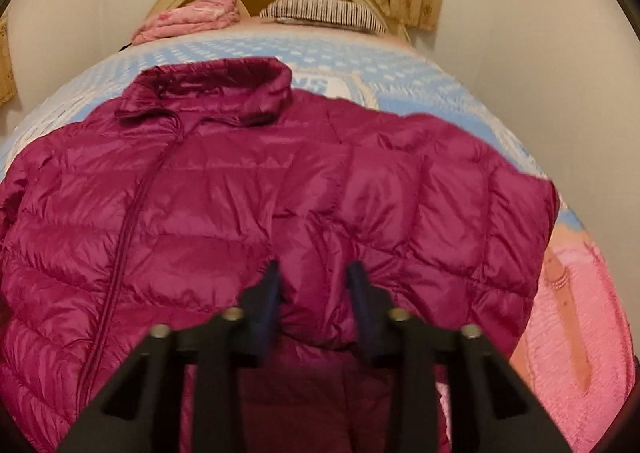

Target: Fold large clothes

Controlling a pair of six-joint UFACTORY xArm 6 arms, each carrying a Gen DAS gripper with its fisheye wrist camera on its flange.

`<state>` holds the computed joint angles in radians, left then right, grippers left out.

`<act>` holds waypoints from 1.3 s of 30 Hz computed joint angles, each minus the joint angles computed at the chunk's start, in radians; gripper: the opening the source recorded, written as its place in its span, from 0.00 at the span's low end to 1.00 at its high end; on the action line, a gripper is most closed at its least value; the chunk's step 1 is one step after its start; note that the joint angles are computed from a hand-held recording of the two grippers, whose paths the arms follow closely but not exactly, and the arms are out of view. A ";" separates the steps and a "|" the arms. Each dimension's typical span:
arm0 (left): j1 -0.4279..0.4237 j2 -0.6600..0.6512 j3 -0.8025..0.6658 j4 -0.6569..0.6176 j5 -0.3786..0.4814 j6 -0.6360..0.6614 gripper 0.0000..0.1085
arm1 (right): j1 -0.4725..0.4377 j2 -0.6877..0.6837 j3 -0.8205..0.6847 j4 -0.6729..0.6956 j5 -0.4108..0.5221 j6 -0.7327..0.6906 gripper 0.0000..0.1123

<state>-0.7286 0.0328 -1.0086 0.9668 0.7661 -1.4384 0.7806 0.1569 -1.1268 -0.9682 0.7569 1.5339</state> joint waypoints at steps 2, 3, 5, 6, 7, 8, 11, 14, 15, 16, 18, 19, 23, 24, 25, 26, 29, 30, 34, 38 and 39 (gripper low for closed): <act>0.006 0.000 0.006 -0.001 -0.011 -0.003 0.94 | -0.007 -0.020 0.025 -0.011 -0.032 0.014 0.16; 0.010 -0.003 0.012 -0.002 -0.017 -0.008 0.94 | -0.008 -0.029 0.034 -0.019 -0.045 0.022 0.14; 0.017 -0.007 0.017 -0.005 -0.029 -0.013 0.94 | -0.001 -0.045 0.040 -0.045 -0.075 0.037 0.12; 0.018 -0.010 0.021 -0.004 -0.031 -0.014 0.94 | 0.009 -0.044 0.030 -0.059 -0.082 0.035 0.11; 0.019 -0.015 0.025 -0.002 -0.031 -0.015 0.94 | 0.021 -0.037 0.011 -0.072 -0.089 0.029 0.11; 0.019 -0.020 0.028 0.001 -0.031 -0.018 0.94 | 0.033 -0.025 -0.011 -0.079 -0.087 0.019 0.11; 0.023 -0.039 0.042 0.006 -0.032 -0.024 0.94 | 0.077 0.019 -0.095 -0.104 -0.088 -0.023 0.11; 0.028 -0.057 0.052 0.011 -0.026 -0.027 0.94 | 0.111 0.081 -0.187 -0.109 -0.096 -0.083 0.11; 0.029 -0.062 0.055 0.011 -0.023 -0.027 0.94 | 0.116 0.103 -0.214 -0.101 -0.110 -0.101 0.11; 0.031 -0.068 0.059 0.012 -0.021 -0.027 0.94 | 0.119 0.126 -0.239 -0.086 -0.122 -0.124 0.11; 0.035 -0.083 0.071 0.016 -0.014 -0.032 0.94 | 0.120 0.154 -0.262 -0.069 -0.151 -0.149 0.11; 0.038 -0.089 0.076 0.015 -0.012 -0.032 0.94 | 0.120 0.172 -0.273 -0.048 -0.178 -0.171 0.11; 0.050 -0.093 0.080 0.011 -0.007 -0.030 0.94 | 0.126 0.209 -0.276 0.025 -0.253 -0.286 0.11; 0.050 -0.091 0.077 0.010 -0.005 -0.030 0.94 | 0.132 0.220 -0.279 0.045 -0.255 -0.318 0.11; 0.049 -0.087 0.072 0.008 -0.002 -0.030 0.94 | 0.132 0.225 -0.274 0.056 -0.266 -0.331 0.11; 0.047 -0.085 0.068 0.006 0.001 -0.029 0.94 | 0.127 0.221 -0.263 0.060 -0.290 -0.326 0.12; 0.032 -0.078 0.049 0.008 0.010 -0.021 0.94 | 0.103 0.174 -0.191 0.023 -0.396 -0.248 0.41; 0.023 -0.077 0.041 0.007 0.019 -0.013 0.94 | 0.098 0.153 -0.166 -0.013 -0.420 -0.200 0.47; -0.006 -0.069 -0.010 -0.003 0.023 0.006 0.94 | 0.067 0.031 -0.042 -0.112 -0.448 -0.068 0.47; -0.048 -0.016 -0.106 -0.023 0.020 0.035 0.94 | 0.029 -0.084 0.062 -0.187 -0.403 0.073 0.57; -0.064 0.012 -0.143 -0.033 0.017 0.052 0.94 | 0.028 -0.106 0.081 -0.192 -0.358 0.094 0.60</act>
<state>-0.7921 0.0448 -1.1514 0.9343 0.7832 -1.3862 0.8081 0.0512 -1.0453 -1.1601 0.3988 1.6275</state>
